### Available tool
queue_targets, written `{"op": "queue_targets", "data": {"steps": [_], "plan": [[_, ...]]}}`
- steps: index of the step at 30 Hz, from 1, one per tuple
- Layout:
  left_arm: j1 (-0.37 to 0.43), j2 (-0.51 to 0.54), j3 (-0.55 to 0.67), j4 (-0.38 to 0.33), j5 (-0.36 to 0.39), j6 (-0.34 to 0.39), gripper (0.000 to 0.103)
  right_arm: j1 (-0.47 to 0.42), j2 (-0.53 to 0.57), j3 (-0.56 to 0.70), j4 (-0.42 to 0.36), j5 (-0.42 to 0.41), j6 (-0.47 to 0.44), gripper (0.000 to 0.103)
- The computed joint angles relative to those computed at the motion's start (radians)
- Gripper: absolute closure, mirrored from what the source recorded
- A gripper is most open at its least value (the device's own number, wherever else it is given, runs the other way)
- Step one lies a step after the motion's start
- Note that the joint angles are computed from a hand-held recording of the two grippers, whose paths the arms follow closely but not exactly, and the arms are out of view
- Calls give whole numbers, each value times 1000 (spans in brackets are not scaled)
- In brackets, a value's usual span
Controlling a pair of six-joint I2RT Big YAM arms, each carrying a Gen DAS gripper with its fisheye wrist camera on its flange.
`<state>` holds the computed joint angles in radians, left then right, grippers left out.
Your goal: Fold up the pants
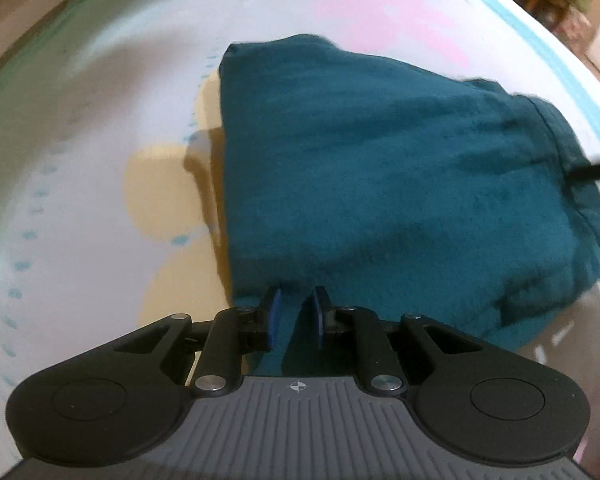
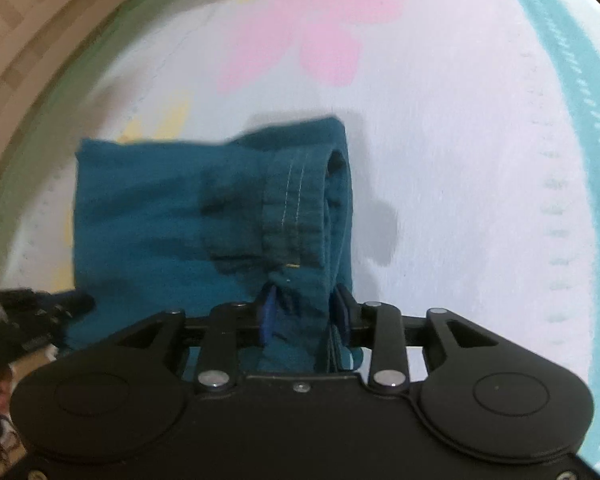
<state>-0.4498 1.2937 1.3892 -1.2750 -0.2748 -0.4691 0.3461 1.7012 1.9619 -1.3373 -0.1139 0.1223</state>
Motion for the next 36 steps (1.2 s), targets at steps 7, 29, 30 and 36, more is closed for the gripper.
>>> {"op": "queue_targets", "data": {"steps": [7,29,30,36], "plan": [[43,20,91,-8,1,16,86,26,-86,-102,208,80,-26,59],[169,304,302,5,-145,-85,85,62,54,-5,149,144,-65,60],[167,302,299,5,-149,-81,85,66,47,-24,168,157,-71,60],[168,310,306,0,-148,-102,85,85,42,-48,196,206,-131,53]]}}
